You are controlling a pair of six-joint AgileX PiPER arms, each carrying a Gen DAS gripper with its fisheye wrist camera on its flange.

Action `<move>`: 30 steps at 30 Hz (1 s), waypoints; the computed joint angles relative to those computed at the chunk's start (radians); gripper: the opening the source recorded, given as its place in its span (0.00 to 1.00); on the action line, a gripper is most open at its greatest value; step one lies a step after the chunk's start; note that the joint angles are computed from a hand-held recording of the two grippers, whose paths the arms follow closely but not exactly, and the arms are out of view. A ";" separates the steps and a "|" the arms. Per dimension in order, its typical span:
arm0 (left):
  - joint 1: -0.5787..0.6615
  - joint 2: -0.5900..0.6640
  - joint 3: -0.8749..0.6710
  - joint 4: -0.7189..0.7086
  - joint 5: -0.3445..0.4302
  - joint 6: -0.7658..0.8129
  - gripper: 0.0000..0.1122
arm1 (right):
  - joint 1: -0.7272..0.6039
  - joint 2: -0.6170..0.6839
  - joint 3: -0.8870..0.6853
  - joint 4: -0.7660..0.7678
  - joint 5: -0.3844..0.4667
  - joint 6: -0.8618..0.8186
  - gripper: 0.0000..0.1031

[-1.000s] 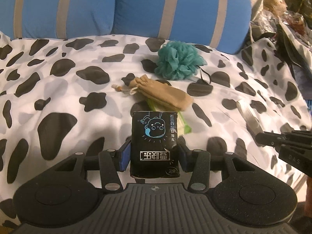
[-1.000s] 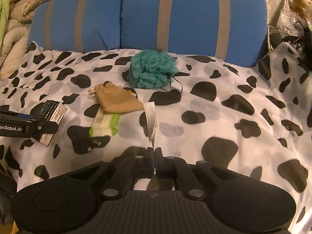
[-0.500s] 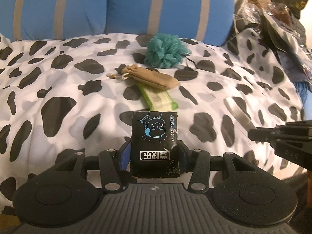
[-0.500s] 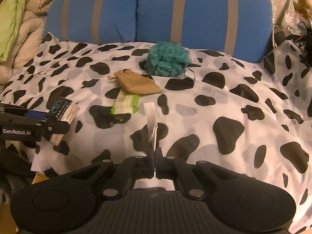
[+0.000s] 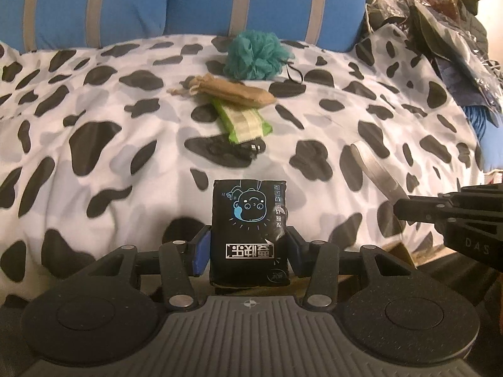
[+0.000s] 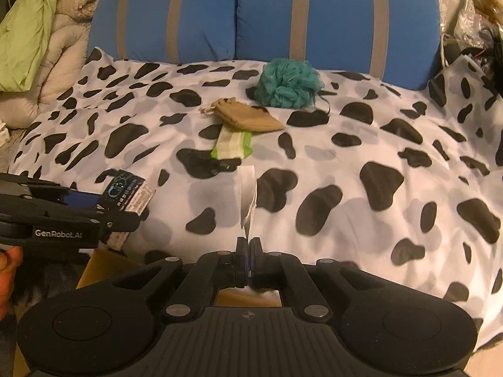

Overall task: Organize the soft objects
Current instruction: 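Carry the card pack and white strap to the box and release them inside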

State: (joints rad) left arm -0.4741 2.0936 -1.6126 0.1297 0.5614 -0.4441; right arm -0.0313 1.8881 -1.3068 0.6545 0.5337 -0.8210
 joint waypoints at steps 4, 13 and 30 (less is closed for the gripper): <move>-0.013 -0.004 -0.002 -0.028 0.060 0.006 0.42 | 0.007 -0.025 0.029 -0.041 0.027 0.037 0.04; -0.050 0.024 -0.050 -0.078 0.246 0.070 0.42 | 0.047 -0.032 0.034 -0.213 0.157 0.191 0.04; -0.056 0.113 -0.165 -0.110 0.429 0.097 0.42 | 0.100 0.061 -0.050 -0.386 0.321 0.346 0.05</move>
State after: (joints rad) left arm -0.5297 2.2064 -1.7773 0.0196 0.9908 -0.3469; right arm 0.0690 1.9486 -1.3567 0.2681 0.8550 -0.4754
